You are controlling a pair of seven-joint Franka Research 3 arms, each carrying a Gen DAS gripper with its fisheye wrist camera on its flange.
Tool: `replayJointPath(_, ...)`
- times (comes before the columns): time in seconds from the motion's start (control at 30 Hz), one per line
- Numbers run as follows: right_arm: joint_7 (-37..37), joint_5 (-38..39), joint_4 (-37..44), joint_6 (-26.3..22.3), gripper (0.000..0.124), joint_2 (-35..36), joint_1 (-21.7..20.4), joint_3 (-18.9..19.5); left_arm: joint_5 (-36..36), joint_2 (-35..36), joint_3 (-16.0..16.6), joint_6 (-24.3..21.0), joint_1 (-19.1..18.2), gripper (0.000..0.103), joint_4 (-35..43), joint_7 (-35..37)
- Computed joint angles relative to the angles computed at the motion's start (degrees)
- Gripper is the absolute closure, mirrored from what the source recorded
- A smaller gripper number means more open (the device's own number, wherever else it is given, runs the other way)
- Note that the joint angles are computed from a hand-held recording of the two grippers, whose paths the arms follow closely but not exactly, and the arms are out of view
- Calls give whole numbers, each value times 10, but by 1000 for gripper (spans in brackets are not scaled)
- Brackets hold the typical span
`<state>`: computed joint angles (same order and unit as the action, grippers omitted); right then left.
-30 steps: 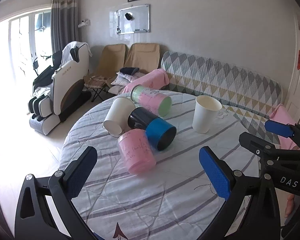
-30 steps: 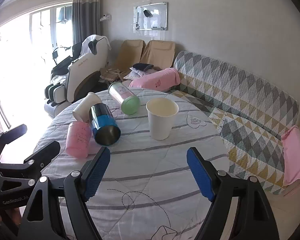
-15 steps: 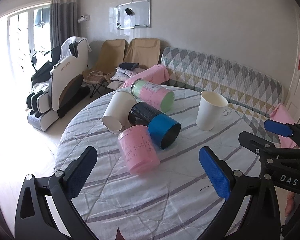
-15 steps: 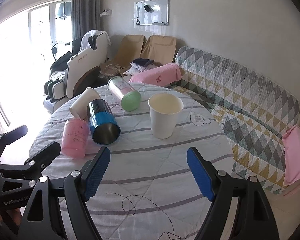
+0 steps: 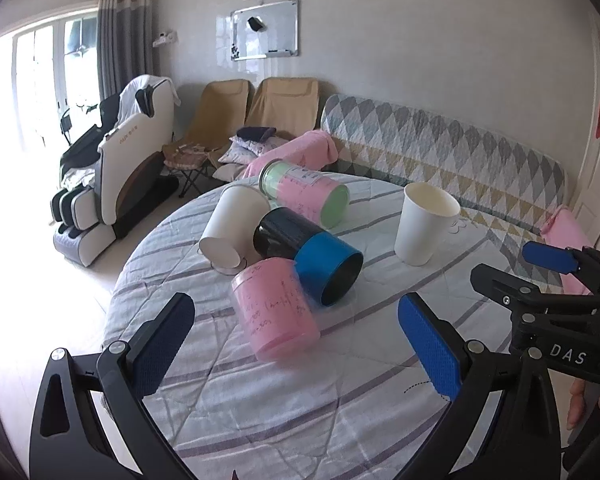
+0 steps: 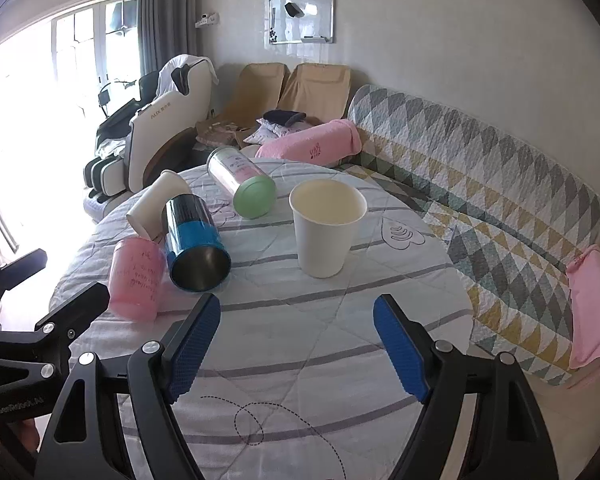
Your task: Flip cup upright
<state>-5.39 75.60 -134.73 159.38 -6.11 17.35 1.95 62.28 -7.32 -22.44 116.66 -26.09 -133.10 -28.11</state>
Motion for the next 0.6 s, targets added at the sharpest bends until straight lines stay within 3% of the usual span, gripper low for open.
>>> replayJointPath(0.4, 25, -18, 19, -1, 44, 23, -5, 4, 8, 37, 2, -51, -13, 0, 37, 37)
replayJointPath(0.6, 20, -13, 24, 0, 44, 32, -6, 8, 22, 40, 5, -54, -19, 0, 39, 30)
